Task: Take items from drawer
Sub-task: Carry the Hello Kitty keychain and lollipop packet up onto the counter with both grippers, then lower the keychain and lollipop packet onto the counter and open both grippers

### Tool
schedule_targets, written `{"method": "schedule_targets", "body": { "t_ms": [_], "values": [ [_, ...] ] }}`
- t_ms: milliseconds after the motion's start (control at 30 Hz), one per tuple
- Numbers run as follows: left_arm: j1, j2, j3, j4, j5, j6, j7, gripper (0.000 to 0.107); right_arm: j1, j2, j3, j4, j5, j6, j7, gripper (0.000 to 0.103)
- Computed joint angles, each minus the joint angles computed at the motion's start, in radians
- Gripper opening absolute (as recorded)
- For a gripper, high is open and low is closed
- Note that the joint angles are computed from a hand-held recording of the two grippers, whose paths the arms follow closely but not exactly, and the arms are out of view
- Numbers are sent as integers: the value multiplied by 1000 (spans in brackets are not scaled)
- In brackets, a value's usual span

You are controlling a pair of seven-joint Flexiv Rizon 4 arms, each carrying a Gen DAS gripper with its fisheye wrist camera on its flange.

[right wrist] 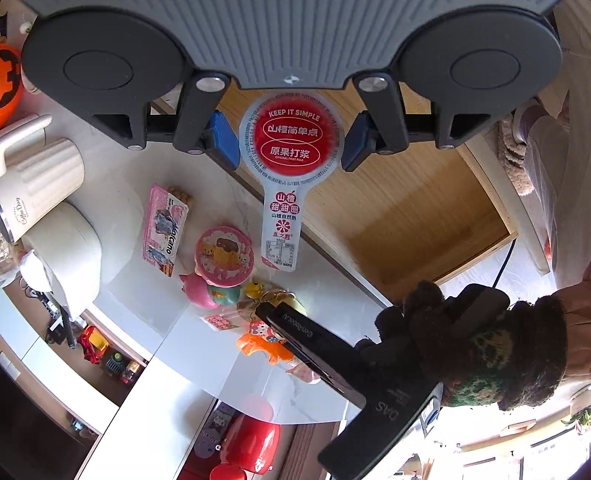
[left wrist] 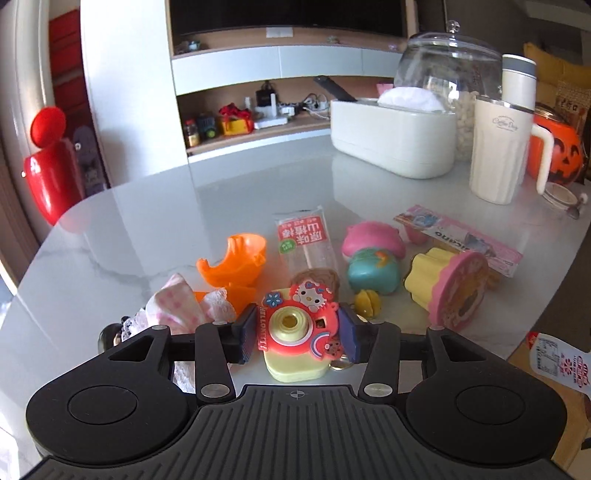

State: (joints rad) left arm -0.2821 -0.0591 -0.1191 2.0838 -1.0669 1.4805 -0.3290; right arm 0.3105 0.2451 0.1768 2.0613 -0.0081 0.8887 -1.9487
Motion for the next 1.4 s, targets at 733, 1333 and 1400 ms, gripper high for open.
{"method": "schedule_targets", "body": {
  "t_ms": [733,1333,1400],
  "values": [
    [-35,119,79,31,-401,-7,106,50,10,-254,21,-119,-250,166,293,61],
    [75,84,107,16,-405,-417,-118,50,-9,-297,-1,-92,-445,326,380,77],
    [79,82,101,11,-458,-432,-124,50,-20,-269,6,-64,-400,326,327,78]
  ]
}}
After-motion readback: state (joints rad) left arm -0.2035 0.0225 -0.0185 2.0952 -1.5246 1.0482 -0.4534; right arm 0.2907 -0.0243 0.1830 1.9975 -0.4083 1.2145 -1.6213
